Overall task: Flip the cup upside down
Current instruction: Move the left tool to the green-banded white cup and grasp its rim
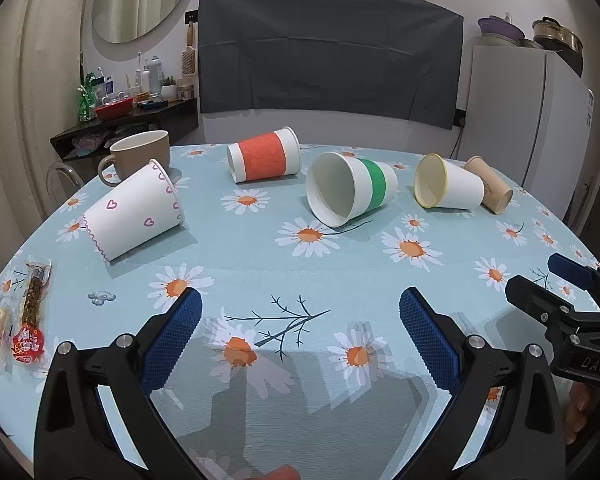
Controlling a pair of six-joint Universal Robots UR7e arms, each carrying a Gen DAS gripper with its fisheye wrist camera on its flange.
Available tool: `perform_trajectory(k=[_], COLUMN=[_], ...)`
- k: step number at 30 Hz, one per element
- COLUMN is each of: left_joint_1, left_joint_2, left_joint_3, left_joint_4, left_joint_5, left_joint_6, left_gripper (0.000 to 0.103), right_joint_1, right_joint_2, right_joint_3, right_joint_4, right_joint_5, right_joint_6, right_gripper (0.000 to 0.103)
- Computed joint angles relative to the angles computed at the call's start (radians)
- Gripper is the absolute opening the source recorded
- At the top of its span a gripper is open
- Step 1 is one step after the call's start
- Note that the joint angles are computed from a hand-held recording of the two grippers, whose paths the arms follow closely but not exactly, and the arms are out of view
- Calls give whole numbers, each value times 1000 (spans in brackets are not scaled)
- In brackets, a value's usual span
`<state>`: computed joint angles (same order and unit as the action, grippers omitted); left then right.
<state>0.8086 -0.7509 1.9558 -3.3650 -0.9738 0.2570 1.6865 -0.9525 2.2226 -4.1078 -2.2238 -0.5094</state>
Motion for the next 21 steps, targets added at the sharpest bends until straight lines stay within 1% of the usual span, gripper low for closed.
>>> perform_trajectory(k=[4, 6, 9, 10, 12, 14, 15, 16, 17, 20, 21], left_joint_1=[5, 5, 16, 19, 20, 23, 26, 29, 31, 36, 38], left_joint_2=[-9, -8, -3, 1, 19, 36, 43, 52, 60, 91, 102], left_joint_3=[-19, -37, -79, -97, -134, -177, -202, -225, -245, -314, -335], left_joint_4=[90, 142, 249, 282, 325, 375, 414, 433, 451, 521, 542], left_joint_5=[-45, -53, -72, -74, -56, -53, -58, -65, -71, -83, -86], left_joint_6=[22, 23, -13, -33, -58, -66, -79, -88, -91, -98, -100], left_gripper=[97, 97, 97, 97, 97, 97, 96, 92, 90, 89, 85], right_joint_1=[-7, -10, -17, -21, -33, -41, -46, -52, -56, -70, -72], right_joint_2=[-9, -14, -31, -36, -56, -71, -79, -90, -98, -116, -119], right_joint_3=[7, 12, 25, 33, 52, 63, 68, 74, 81, 95, 97], right_joint_4=[2, -2, 16, 9, 11, 17, 24, 35, 42, 49, 46], right_joint_5=[19, 28, 39, 49, 72, 76, 78, 85, 92, 118, 121], right_joint_6=[8, 13, 21, 24, 36, 49, 56, 63, 70, 76, 74], right_gripper=[95, 95, 95, 95, 95, 95, 95, 95, 95, 95, 95])
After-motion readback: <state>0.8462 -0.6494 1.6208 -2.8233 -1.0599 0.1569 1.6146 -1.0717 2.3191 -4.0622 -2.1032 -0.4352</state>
